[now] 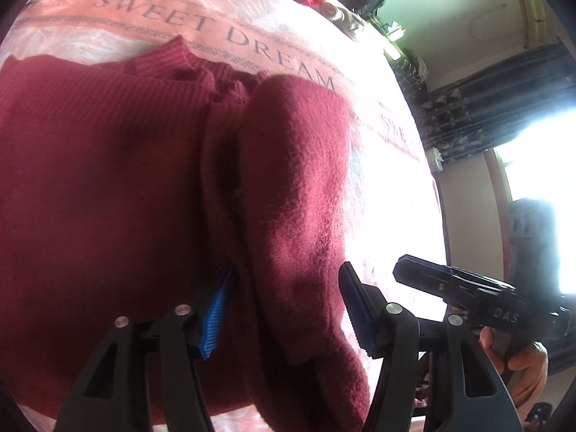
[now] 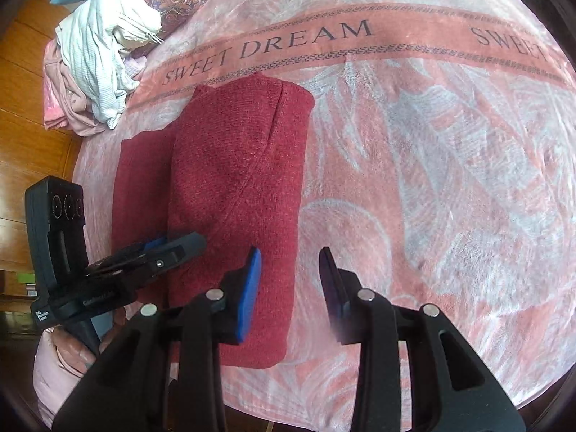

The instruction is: Fold small clothes

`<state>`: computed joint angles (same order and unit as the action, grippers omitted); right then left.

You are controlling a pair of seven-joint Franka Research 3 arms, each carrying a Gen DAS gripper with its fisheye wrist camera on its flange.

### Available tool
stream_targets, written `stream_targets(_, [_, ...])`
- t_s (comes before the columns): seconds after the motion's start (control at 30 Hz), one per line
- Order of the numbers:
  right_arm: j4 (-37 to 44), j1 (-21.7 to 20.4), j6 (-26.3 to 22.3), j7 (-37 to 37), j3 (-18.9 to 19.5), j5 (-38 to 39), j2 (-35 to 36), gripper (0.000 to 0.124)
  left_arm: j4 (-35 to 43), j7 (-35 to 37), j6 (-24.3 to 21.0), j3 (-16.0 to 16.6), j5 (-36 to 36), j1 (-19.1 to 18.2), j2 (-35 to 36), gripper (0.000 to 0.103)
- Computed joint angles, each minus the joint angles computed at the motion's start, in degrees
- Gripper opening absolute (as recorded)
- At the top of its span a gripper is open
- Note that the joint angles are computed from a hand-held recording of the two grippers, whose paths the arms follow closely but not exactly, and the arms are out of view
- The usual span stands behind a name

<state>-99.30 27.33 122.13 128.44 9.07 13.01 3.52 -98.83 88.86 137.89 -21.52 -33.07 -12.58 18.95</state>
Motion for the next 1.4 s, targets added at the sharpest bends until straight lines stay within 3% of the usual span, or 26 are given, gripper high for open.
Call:
stream_targets(0.13, [-0.09,0.06,0.30,0.04,0.02,0.25,-0.03,0.034,1.06,-2.68,0.20,0.41,2.81,-1.17,1.38,0.057])
stream_targets(0.3, [-0.61,-0.02,0.60,1.42,-0.09,0.37,-0.19,0.034,-1.35,-2.65,3.27,0.08,4.66,-1.18,-0.16,0.031])
stream_targets(0.43, [-0.33,-0.03,0.53,2.18,-0.09,0.11,0.02,0.034,-4.61,0.73,5.94,-0.99,-1.06,0.91,-2.92,0.016])
stream_targets(0.67, [1.23,0.20,0.02,2.45,-0.07,-0.35,1.55,0.034,-10.18,10.07,6.92,1.31,-9.65,1.97,-11.16,0.013])
stream_targets(0.97, [5.35,1.59,-1.83,2.27,0.16,-1.22,5.04,0.034,-16.22,19.16,5.32,9.85,-15.95,2.60,-21.20,0.013])
stream_targets(1.1, [7.97,2.42,-2.92,1.17,0.35,-0.94,7.19,0.034,-19.42,20.13,3.17,13.18,-15.49,4.32,-22.19,0.012])
stream_targets(1.33, [13.69,4.59,-4.84,-0.91,0.95,-0.14,11.91,0.034,-23.14,20.14,4.50,14.69,-13.09,7.13,-21.06,0.000])
stream_targets(1.4, [16.01,5.54,-5.83,-1.33,1.02,-0.59,13.51,0.035,-23.56,21.86,2.71,15.08,-15.55,7.69,-21.54,0.000])
